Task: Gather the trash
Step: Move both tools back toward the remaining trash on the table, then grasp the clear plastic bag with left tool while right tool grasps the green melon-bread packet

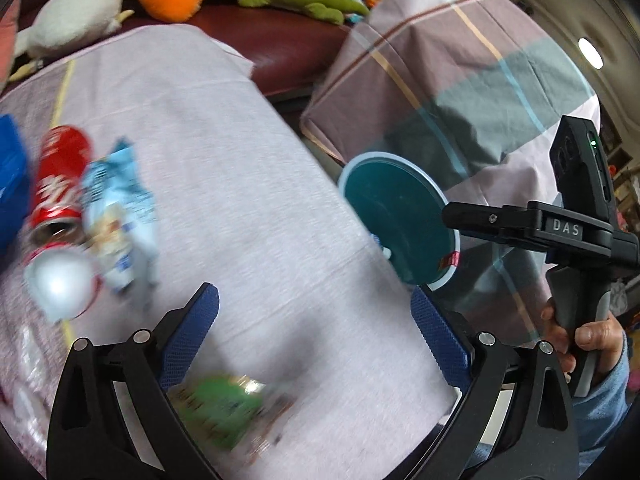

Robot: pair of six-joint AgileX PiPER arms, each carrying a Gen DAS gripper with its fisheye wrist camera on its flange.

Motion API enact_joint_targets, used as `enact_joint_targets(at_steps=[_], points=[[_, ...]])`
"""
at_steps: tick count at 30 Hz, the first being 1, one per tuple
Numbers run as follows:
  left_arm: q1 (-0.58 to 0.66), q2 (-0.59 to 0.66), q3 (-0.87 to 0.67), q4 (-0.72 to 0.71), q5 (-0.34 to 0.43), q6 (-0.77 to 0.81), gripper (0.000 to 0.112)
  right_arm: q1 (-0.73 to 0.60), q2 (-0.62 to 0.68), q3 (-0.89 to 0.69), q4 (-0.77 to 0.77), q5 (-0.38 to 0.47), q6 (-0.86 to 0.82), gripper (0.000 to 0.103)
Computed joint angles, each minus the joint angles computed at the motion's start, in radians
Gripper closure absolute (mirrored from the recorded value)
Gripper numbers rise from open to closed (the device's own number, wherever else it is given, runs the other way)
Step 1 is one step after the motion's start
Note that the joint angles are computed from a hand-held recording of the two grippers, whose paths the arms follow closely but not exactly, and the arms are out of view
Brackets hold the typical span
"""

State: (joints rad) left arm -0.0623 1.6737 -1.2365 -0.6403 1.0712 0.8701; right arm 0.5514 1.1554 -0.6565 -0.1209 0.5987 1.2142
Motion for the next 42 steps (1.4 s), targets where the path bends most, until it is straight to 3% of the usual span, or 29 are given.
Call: enact_joint_targets(at_steps=[7, 17, 31, 42], points=[[0.191, -0.044, 0.024, 0.002, 0.038, 0.093, 0.015, 0.157, 0.143, -0.177, -0.077, 0.052, 0.092, 0.026], [0.454, 0.015, -0.077, -0.014, 0.109, 0.164, 0.015, 0.272, 0.377, -0.435, -0.029, 0.105, 0.012, 0.026], [0.57, 0.114, -0.169, 0.067, 0.117, 0.235, 0.015, 0.335, 0.671, -0.71, 0.108, 0.176, -0.168, 0.026], [0.57, 0.129, -0.16, 0.121, 0.067, 0.285, 0.015, 0.367, 0.793, -0.845, 0.094, 0.25, -0.228, 0.026]])
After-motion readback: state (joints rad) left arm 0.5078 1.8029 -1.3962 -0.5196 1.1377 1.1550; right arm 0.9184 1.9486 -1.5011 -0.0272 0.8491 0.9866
